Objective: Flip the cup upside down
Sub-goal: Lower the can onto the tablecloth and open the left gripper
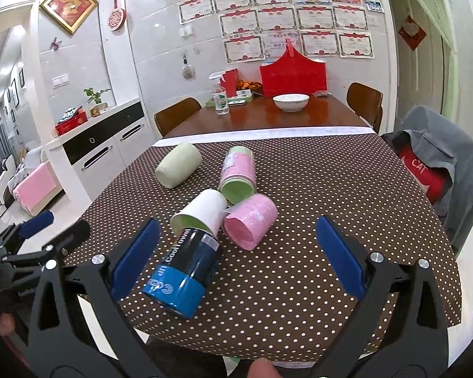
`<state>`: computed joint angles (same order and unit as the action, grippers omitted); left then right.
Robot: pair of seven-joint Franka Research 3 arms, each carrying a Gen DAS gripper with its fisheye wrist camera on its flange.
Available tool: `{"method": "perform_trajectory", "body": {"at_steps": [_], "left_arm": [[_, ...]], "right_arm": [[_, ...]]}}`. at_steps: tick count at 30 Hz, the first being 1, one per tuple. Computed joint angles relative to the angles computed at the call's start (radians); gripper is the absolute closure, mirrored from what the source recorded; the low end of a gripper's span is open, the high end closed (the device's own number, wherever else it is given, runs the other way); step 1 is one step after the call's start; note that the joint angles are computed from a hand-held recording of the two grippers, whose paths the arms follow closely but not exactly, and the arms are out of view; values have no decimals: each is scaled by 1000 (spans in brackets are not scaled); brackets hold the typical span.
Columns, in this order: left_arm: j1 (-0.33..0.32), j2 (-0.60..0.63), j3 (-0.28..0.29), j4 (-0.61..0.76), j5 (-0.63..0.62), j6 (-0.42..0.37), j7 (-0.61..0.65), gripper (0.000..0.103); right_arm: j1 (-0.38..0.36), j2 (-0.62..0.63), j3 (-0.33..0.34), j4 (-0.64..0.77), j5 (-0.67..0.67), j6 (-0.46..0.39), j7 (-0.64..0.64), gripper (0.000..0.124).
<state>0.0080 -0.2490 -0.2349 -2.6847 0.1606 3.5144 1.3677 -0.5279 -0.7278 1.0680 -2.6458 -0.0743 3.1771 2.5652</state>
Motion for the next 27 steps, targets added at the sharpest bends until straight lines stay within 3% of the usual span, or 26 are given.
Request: {"method": "perform_trajectory", "body": {"at_steps": [4, 11, 18, 24, 27], "left_arm": [[45, -42, -40, -29, -63, 35, 31, 4], [54, -78, -30, -55, -73, 38, 27, 4], [144, -92, -151, -70, -198, 76, 103, 4], [149, -71, -173, -59, -266, 95, 156, 4], [168, -49, -202, -49, -330, 110, 211, 4]], "right_arm": [[10, -1, -2, 11, -5, 3, -9, 27], [7, 5, 18, 36, -12, 1, -24, 27], [9, 29, 19, 39, -8, 19, -45, 27], [34, 158, -24, 65, -3, 41, -116, 27], [36, 243, -39, 106, -2, -5, -139, 27]]}}
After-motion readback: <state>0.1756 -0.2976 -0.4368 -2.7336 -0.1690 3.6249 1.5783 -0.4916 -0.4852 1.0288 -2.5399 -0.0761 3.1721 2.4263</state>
